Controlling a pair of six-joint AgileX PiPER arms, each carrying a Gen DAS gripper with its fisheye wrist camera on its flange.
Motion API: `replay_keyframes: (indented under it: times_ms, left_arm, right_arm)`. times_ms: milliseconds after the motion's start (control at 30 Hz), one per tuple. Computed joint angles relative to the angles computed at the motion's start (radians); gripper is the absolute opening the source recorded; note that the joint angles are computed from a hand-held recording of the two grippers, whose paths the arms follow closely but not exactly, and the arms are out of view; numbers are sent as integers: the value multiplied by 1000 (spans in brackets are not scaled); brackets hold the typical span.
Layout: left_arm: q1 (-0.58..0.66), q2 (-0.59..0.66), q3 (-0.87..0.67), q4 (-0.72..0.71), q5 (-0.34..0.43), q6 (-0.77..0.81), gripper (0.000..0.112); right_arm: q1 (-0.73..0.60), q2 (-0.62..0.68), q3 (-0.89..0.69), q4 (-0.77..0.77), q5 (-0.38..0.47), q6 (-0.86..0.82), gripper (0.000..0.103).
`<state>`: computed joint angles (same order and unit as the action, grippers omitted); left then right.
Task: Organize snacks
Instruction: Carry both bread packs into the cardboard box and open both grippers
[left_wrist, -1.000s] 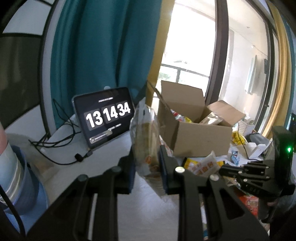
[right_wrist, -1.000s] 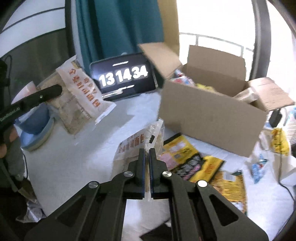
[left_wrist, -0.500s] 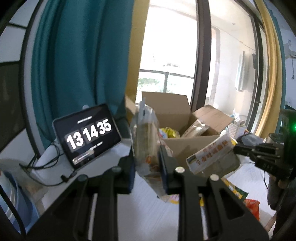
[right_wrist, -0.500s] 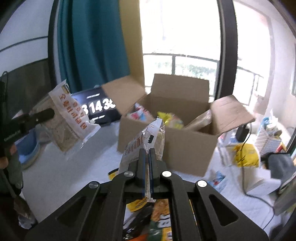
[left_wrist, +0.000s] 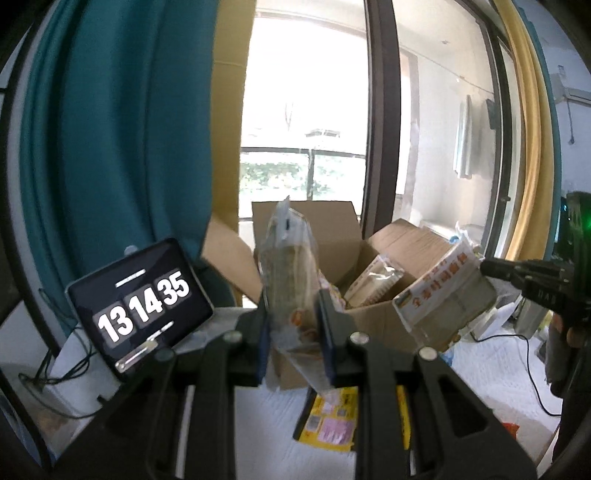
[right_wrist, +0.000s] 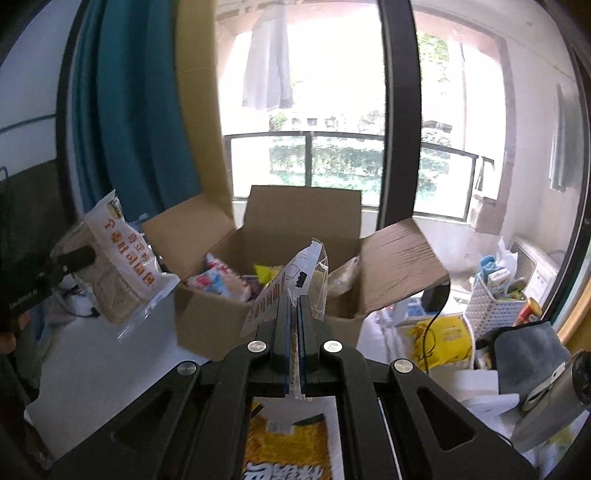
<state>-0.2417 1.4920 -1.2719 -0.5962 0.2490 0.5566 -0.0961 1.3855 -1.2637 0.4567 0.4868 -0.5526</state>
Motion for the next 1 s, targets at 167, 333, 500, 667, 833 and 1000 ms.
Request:
replay_keyframes:
  times_ms: [167, 333, 500, 667, 833, 1000]
  left_arm:
    - [-18, 103, -130, 33, 28, -17, 23]
    - [-32, 210, -272, 71, 55, -52, 23]
    - [-41, 327, -428, 121, 83, -103, 24]
    - [-63, 440, -576, 233, 112, -212, 24]
    - [-74, 589, -765, 291, 195, -297, 24]
    - [-79, 743, -1012, 316, 353, -343, 24]
  right_arm:
    - [-28, 71, -93, 16, 5, -19, 3]
    - [-26, 151, -216, -17, 5, 1, 3]
    - [-19, 245, -338, -66, -1, 34, 3]
    - [-10, 374, -458, -127, -6, 93, 3]
    - [-10, 524, -566, -197, 31, 176, 3]
    - [-19, 659, -653, -242, 119, 254, 3]
